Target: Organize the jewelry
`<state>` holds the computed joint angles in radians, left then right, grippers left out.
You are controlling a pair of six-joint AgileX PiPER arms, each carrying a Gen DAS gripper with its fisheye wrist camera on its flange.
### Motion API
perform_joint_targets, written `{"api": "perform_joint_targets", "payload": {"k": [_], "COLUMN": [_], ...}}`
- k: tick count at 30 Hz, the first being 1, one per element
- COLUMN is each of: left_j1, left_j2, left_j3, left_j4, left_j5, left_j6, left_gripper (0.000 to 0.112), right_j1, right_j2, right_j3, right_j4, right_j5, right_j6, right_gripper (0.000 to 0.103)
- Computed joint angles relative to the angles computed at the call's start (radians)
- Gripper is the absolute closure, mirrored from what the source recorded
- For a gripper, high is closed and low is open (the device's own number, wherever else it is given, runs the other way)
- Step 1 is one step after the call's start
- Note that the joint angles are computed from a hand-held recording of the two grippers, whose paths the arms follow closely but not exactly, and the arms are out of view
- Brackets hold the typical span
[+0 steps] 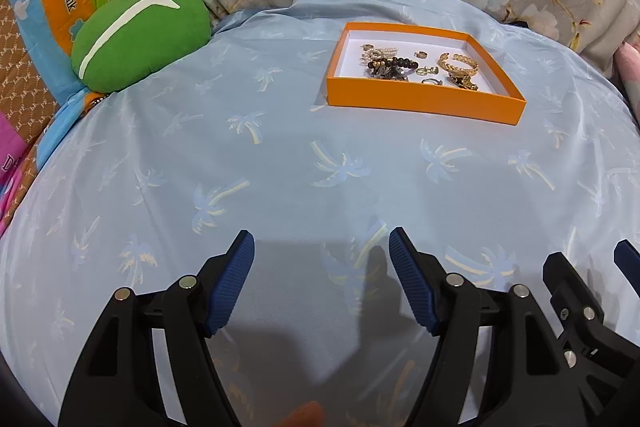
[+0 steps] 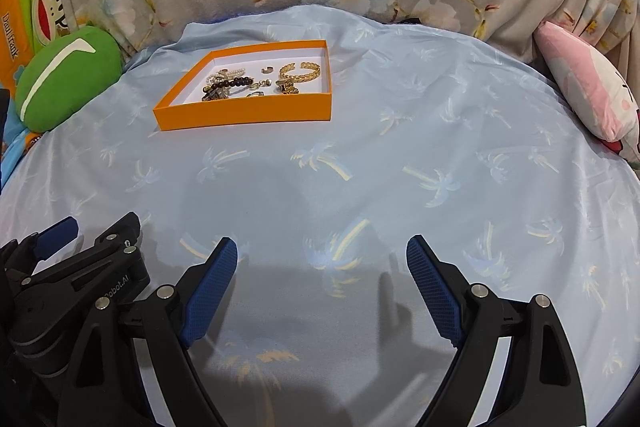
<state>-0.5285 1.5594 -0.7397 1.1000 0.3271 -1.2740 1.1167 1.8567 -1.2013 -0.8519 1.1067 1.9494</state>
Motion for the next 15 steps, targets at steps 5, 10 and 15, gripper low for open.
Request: {"api": "perform_joint_targets", "payload": {"k": [5, 10, 15], "left_j1": [-0.001, -0.001, 0.000], "left_j2": [0.001, 0.001, 0.000], "left_j3": [0.000, 0.000, 0.000], "left_j4": [-0.004, -0.002, 0.004], "left_j5": [-0.002, -0.002, -0.003], "left_j6": [0.001, 0.000, -0.003], "left_gripper": [0.045, 0.045, 0.045], "right_j1": [0.000, 0.000, 0.000], "right_j2": [0.001, 0.000, 0.000], "right_j3": [-0.002, -0.001, 0.000], "right_j4": [0.001, 0.000, -0.001], "right_j5": [0.001, 0.000, 0.000], "right_j6": [0.000, 0.000, 0.002], "right_gripper": [0.018, 0.018, 0.018]}}
